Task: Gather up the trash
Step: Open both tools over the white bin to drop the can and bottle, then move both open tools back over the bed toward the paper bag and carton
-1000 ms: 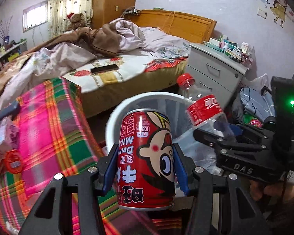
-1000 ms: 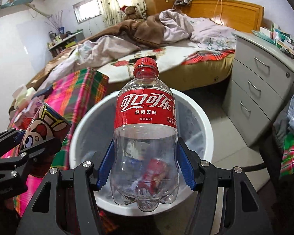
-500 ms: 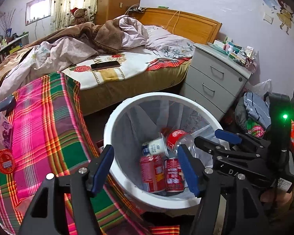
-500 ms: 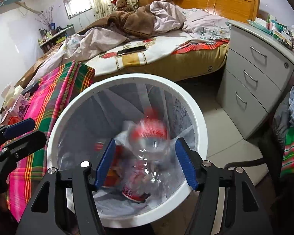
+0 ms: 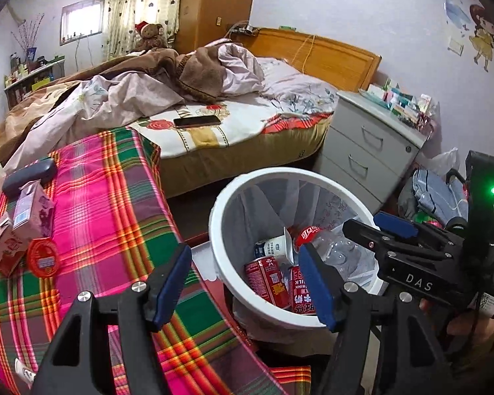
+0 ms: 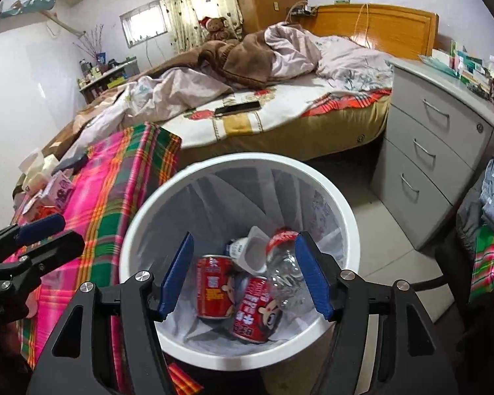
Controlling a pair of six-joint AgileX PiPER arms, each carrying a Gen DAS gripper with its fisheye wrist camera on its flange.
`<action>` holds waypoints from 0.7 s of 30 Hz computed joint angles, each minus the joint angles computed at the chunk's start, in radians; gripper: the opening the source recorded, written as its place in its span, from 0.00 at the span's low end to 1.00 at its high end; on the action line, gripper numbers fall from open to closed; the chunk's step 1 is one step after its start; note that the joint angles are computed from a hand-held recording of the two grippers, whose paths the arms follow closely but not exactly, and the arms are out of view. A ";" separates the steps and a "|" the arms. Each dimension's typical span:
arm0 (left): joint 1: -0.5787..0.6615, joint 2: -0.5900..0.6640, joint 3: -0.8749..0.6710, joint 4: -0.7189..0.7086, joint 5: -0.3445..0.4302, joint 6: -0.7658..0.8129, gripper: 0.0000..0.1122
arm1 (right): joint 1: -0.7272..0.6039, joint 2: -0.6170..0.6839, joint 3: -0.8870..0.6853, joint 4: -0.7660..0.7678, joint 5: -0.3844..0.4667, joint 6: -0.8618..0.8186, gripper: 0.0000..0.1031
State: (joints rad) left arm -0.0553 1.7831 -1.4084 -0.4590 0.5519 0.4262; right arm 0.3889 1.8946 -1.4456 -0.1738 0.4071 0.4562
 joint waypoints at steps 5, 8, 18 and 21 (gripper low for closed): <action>0.040 -0.045 0.043 -0.026 -0.003 0.022 0.62 | 0.037 -0.013 -0.001 -0.037 -0.002 0.037 0.63; 0.072 -0.074 0.074 -0.060 -0.009 0.061 0.62 | 0.058 -0.013 -0.012 -0.050 -0.002 0.046 0.63; 0.197 -0.164 0.174 -0.110 -0.050 0.136 0.62 | 0.134 0.008 -0.063 -0.032 -0.015 0.031 0.63; 0.261 -0.175 0.186 -0.164 -0.040 0.185 0.62 | 0.155 0.023 -0.090 -0.014 -0.014 0.008 0.63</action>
